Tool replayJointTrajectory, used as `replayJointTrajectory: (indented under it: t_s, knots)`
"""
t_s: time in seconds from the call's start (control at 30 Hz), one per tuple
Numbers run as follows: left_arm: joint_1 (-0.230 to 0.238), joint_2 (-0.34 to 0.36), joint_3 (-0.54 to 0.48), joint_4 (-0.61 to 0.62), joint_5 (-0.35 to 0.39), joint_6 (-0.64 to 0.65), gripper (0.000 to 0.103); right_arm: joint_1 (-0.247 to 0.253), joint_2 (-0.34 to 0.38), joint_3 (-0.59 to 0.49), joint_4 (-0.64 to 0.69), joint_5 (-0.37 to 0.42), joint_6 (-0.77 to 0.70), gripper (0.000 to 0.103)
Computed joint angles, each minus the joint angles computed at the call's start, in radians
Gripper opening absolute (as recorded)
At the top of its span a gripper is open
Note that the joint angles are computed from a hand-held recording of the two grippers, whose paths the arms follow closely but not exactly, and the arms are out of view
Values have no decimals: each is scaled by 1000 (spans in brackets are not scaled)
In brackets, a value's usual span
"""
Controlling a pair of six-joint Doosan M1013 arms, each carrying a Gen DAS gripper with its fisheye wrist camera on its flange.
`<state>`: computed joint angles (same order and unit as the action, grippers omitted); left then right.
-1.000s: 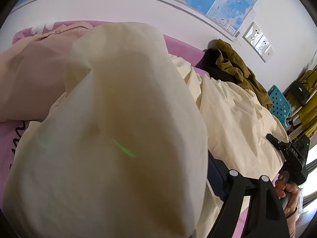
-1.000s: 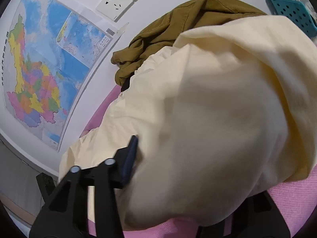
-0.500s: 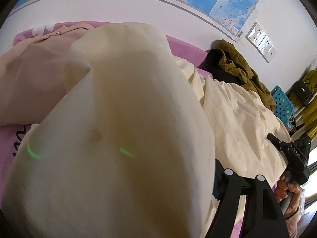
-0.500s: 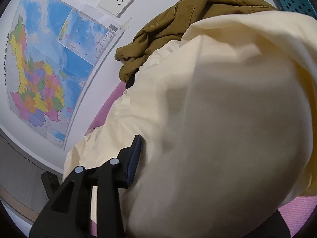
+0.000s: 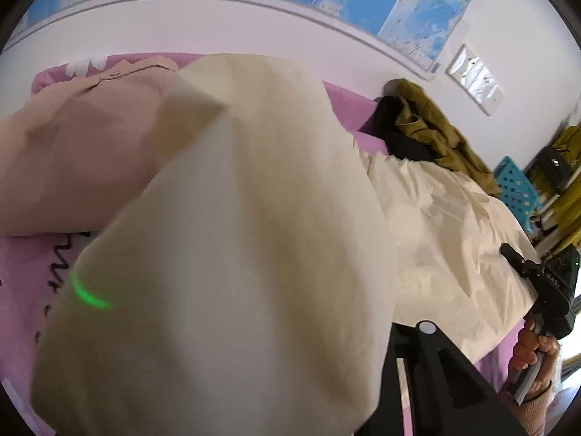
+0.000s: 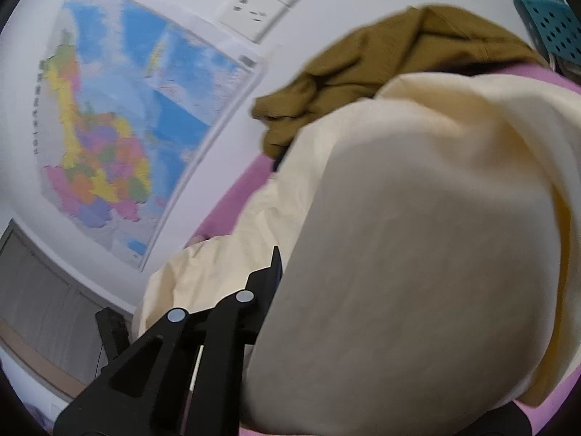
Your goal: Fold large clothes
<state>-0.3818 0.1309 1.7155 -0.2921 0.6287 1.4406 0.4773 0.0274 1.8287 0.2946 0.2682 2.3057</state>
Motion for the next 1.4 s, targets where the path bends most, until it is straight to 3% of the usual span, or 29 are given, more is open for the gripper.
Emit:
replayJointTrajectory:
  t_s: [0.07,0.13,0.2,0.3,0.37,0.43,0.5,0.57,0.7,0.83,1.1,1.3,1.4]
  knots:
    - [17,-12,11,-71,14,79,27,4,-11,-1,14,24,-40,13]
    - [25,-10,14,-81,33,99,34,-1,-2,-10,37,87,-60,21]
    - [32,6,7,-83,61,87,48,-12,11,-9,90,130,-87,29]
    - [39,17,14,-114,47,104,59,-20,23,7,162,112,-120,38]
    - [38,18,16,-122,29,114,60,-19,32,6,167,92,-122,40]
    - [32,27,5,-96,28,94,60,-22,41,-1,196,89,-157,40]
    - [34,29,0,-105,36,105,40,-22,43,-9,205,87,-186,21]
    - [34,28,-12,-112,42,115,31,-19,40,-26,180,92,-189,15]
    - [33,15,-42,-85,46,139,22,0,26,-82,83,79,-172,12]
    - [57,-3,-71,-139,41,209,20,16,33,-151,22,77,-187,11]
    - [115,-48,-123,-124,2,243,20,23,103,-311,200,72,-457,11]
    - [172,-70,-160,75,-62,93,20,36,244,-504,473,101,-777,11]
    - [213,-58,-192,255,-70,-67,20,50,339,-636,513,147,-826,11]
